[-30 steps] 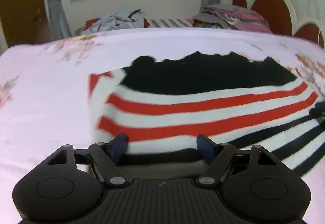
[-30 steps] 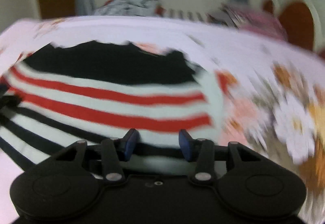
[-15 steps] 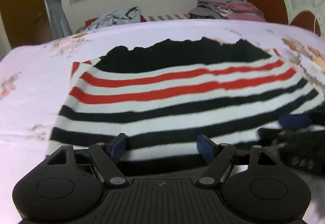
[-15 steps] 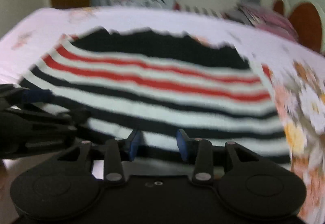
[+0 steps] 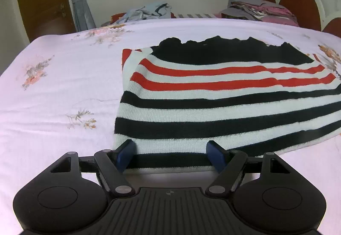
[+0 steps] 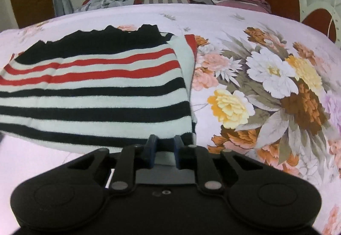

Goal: Fold small clothes

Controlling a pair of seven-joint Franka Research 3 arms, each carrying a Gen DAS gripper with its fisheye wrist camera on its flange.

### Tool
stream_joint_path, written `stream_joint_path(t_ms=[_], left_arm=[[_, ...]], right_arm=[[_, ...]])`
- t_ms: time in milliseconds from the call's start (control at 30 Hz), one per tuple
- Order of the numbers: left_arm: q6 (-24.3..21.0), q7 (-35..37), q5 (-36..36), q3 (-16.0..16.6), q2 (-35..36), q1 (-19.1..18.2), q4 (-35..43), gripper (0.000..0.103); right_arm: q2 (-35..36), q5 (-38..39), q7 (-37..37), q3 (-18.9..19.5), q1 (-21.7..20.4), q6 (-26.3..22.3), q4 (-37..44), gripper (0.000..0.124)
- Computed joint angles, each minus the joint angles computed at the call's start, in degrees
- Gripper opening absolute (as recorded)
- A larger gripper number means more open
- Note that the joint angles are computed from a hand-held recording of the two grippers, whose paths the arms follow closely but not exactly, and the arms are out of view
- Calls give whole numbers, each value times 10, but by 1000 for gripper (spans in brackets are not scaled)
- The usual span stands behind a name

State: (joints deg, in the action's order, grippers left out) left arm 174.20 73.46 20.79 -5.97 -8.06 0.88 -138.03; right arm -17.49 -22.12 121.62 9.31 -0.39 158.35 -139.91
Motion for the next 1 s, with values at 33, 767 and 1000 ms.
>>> stream_joint_path(t_ms=[33,767,1000], left_arm=[[-4,0,-4,0,-4,-2,0,75],[-23,-13,-25,7,-5,-4,7,78],[7,-18,-168,69,-89,-71,-78,78]], right_arm=[[2,2,0,1,1,-7,6,14],[1,18,-29,-3,4,-6,4,20],[-77,152,-112,-60,66,82,-68,42]])
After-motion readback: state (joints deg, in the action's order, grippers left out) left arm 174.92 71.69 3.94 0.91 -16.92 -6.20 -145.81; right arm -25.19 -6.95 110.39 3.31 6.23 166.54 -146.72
